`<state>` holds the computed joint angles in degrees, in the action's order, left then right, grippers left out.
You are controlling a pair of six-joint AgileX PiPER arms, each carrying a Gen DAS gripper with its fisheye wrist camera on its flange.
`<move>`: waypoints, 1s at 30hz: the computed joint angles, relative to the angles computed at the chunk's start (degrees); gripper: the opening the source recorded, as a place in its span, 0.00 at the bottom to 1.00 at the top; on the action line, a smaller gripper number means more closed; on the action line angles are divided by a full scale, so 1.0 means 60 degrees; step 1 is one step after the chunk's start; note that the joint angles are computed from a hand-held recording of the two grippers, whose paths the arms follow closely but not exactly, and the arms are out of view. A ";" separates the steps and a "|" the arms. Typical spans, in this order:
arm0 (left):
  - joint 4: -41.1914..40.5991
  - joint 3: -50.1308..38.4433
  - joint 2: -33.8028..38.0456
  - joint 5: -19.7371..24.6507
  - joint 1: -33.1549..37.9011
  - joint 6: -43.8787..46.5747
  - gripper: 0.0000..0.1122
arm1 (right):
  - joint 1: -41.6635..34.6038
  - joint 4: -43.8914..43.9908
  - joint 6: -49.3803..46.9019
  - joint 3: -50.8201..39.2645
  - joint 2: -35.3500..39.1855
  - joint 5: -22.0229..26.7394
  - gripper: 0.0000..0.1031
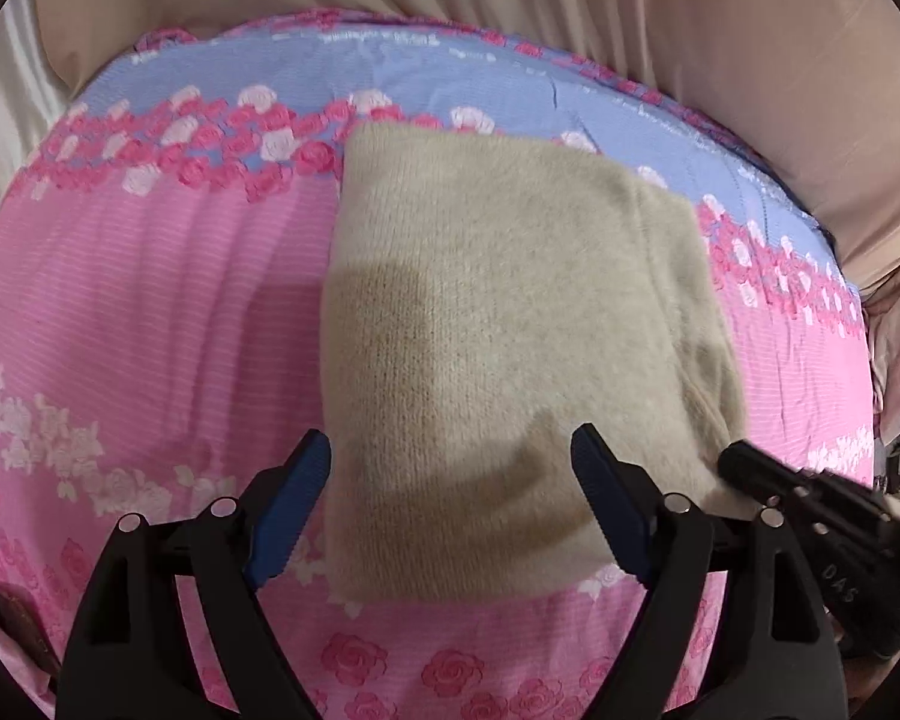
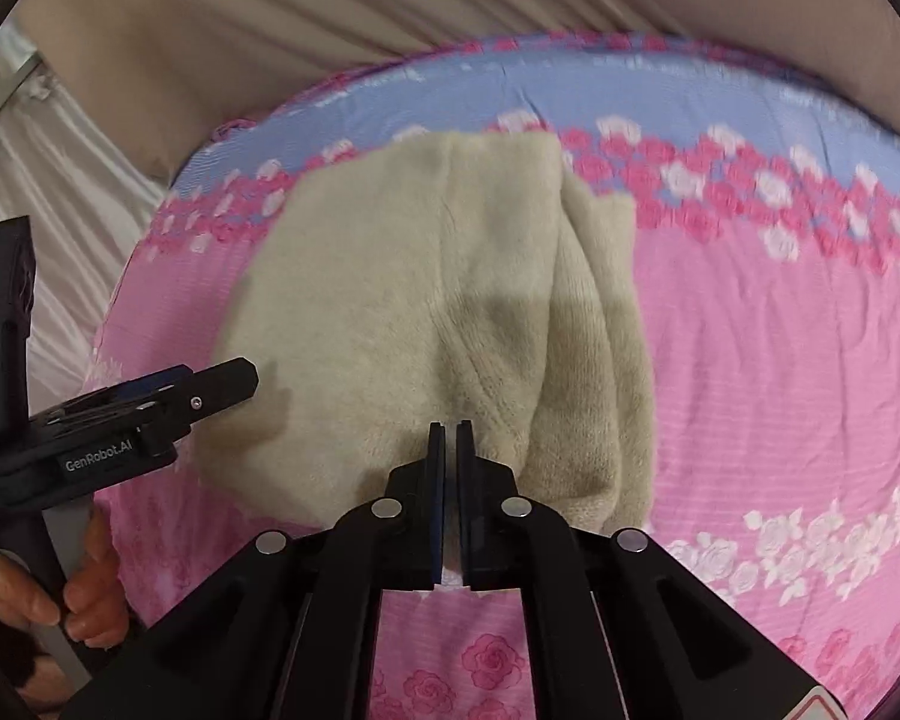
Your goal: Fold small clothes
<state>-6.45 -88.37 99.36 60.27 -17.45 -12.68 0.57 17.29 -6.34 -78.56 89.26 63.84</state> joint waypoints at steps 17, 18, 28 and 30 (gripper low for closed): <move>0.3060 0.0327 -0.1535 0.0849 -0.2522 -0.2727 0.77 | -0.1133 -0.0587 0.0638 0.0749 -0.2379 0.0560 0.23; 0.3228 0.0395 -0.1573 0.0856 -0.2674 -0.2920 0.80 | -0.1065 -0.0733 0.0803 0.0883 -0.2385 0.0496 0.23; 0.4026 0.1052 -0.1754 0.0853 -0.3563 -0.4159 0.80 | -0.0554 -0.1593 0.1426 0.2033 -0.2893 -0.0058 0.37; 0.4172 0.1201 -0.1814 0.0786 -0.3676 -0.4356 0.80 | -0.0448 -0.1680 0.1495 0.2174 -0.3014 -0.0090 0.38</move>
